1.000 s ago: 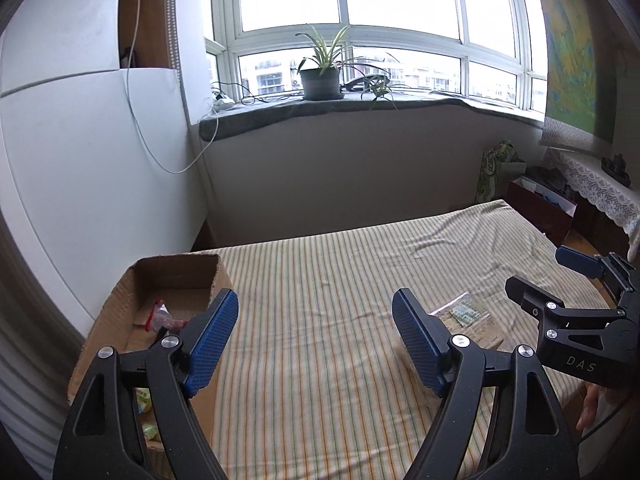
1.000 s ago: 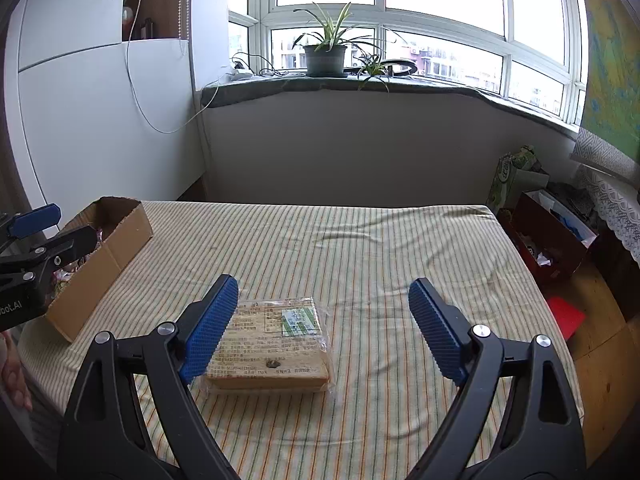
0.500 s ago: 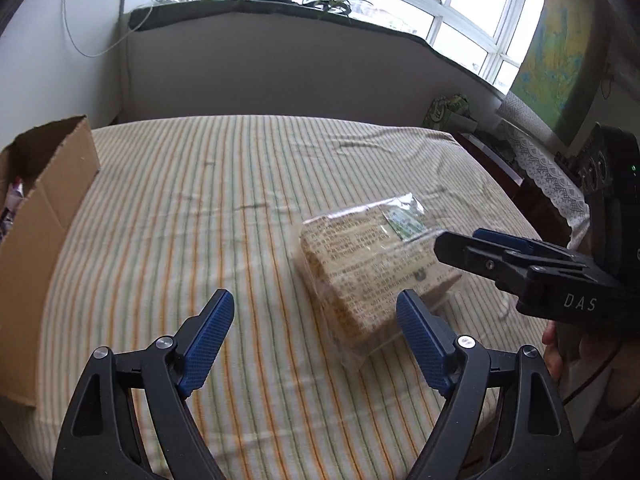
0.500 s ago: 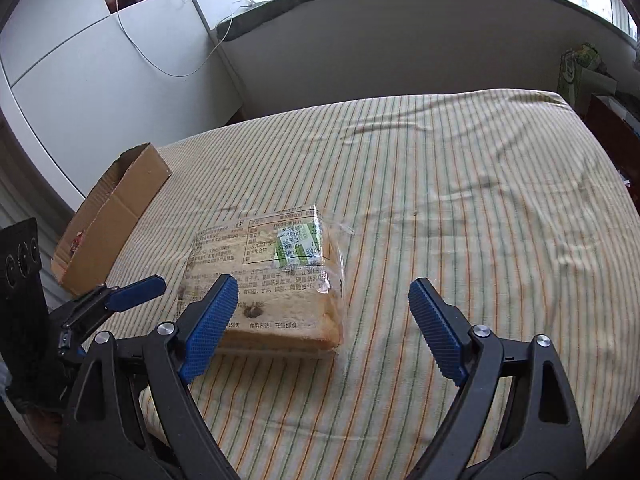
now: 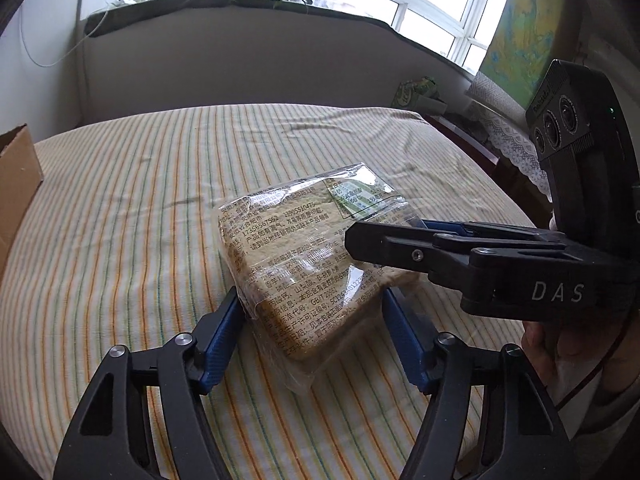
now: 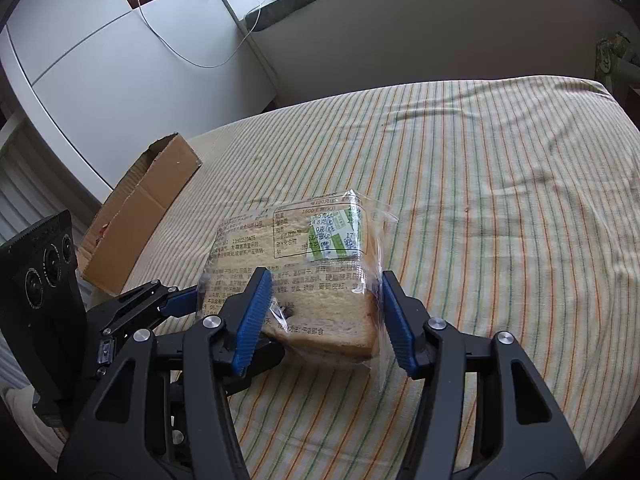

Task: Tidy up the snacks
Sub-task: 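Close both tools on opposite sides of the bread loaf, then lift and carry the bread loaf over the box with both tools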

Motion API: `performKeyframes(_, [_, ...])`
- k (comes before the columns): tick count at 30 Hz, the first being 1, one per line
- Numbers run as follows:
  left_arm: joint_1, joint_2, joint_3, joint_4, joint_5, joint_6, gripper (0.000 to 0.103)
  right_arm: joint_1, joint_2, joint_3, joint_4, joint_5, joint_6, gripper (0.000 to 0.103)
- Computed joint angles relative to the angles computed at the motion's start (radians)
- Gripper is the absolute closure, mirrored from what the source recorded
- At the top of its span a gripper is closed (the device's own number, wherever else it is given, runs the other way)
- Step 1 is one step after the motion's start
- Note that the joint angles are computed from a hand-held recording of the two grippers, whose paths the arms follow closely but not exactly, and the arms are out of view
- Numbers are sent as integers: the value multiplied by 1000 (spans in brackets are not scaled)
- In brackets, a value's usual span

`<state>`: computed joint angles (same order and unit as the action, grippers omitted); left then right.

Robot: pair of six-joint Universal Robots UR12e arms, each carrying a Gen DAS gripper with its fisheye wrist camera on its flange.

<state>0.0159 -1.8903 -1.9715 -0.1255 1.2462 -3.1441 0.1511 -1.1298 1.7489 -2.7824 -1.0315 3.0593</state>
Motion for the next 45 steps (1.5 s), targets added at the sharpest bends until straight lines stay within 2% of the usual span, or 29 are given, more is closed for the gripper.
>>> performKeyframes(17, [-3, 13, -2, -2, 9, 10, 34, 3, -23, 13, -49, -17, 40, 46])
performKeyframes(23, [-1, 57, -2, 59, 16, 35, 34, 10, -84, 6, -136, -36, 49, 46])
performKeyframes(29, [4, 127, -3, 159, 22, 82, 34, 28, -149, 6, -215, -60, 47, 46])
performKeyframes(34, [14, 162, -25, 206, 13, 87, 34, 45, -170, 10, -225, -82, 39, 46])
performKeyframes(45, [23, 173, -44, 227, 13, 78, 34, 57, -167, 2, -209, -87, 25, 46])
